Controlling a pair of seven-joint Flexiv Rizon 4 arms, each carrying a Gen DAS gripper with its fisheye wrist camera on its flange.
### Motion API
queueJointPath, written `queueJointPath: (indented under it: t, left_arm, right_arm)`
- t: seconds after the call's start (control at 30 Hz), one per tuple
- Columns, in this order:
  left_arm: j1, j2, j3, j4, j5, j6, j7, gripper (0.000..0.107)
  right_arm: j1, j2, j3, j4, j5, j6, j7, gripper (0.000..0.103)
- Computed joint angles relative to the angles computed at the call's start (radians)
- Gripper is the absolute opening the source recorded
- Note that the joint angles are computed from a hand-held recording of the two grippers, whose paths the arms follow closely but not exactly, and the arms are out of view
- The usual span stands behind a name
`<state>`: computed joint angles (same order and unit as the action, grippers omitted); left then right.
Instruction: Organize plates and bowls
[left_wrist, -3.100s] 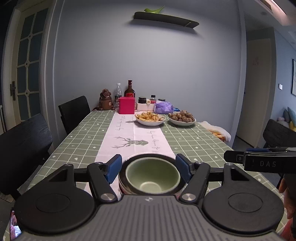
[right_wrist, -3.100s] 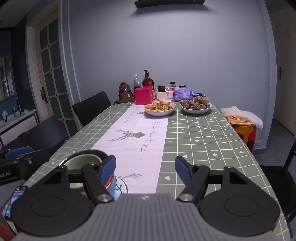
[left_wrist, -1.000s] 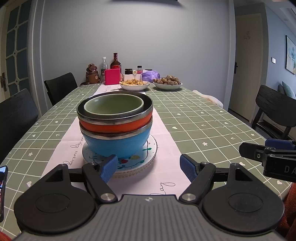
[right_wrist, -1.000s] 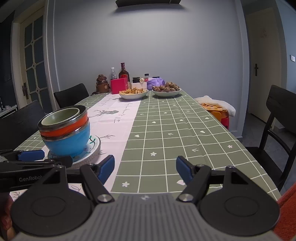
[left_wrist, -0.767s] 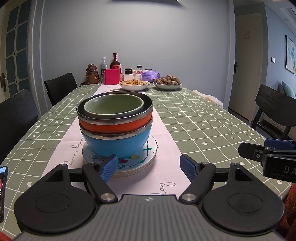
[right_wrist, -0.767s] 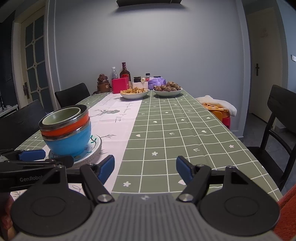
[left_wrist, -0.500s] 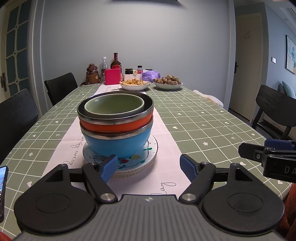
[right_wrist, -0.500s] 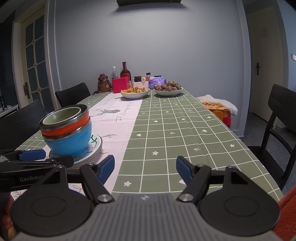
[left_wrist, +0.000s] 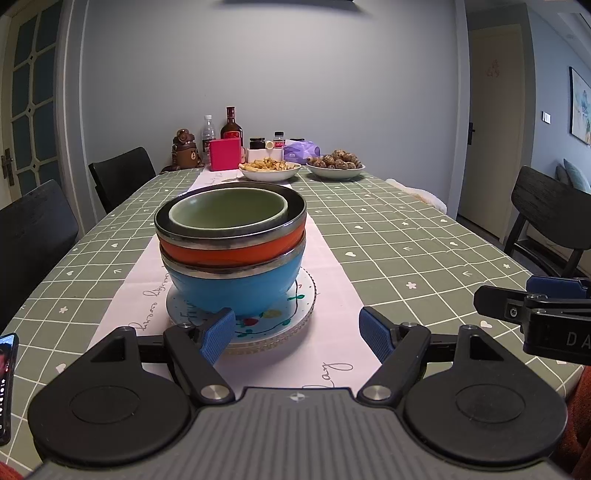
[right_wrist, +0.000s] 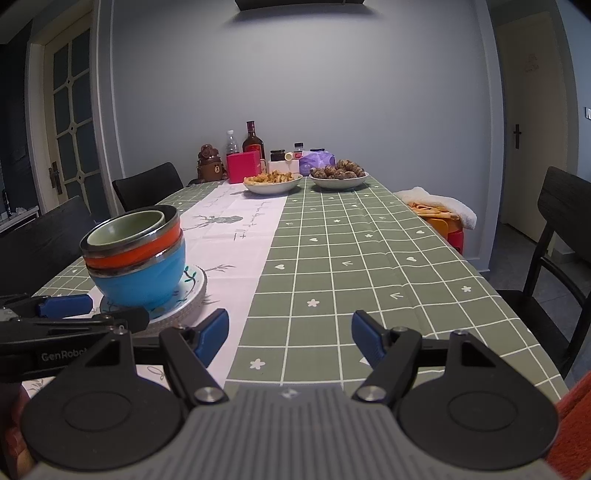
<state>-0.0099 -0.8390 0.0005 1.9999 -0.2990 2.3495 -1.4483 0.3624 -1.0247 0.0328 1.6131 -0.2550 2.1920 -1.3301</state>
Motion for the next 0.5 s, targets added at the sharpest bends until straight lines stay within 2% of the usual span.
queueJointPath:
  t: [0.5]
  left_arm:
    - [-0.017, -0.006, 0.010, -0.001, -0.016, 0.016, 0.030, 0.090]
  right_arm:
    - [-0.001, -0.001, 0.002, -0.001, -0.004, -0.003, 0.001, 0.073]
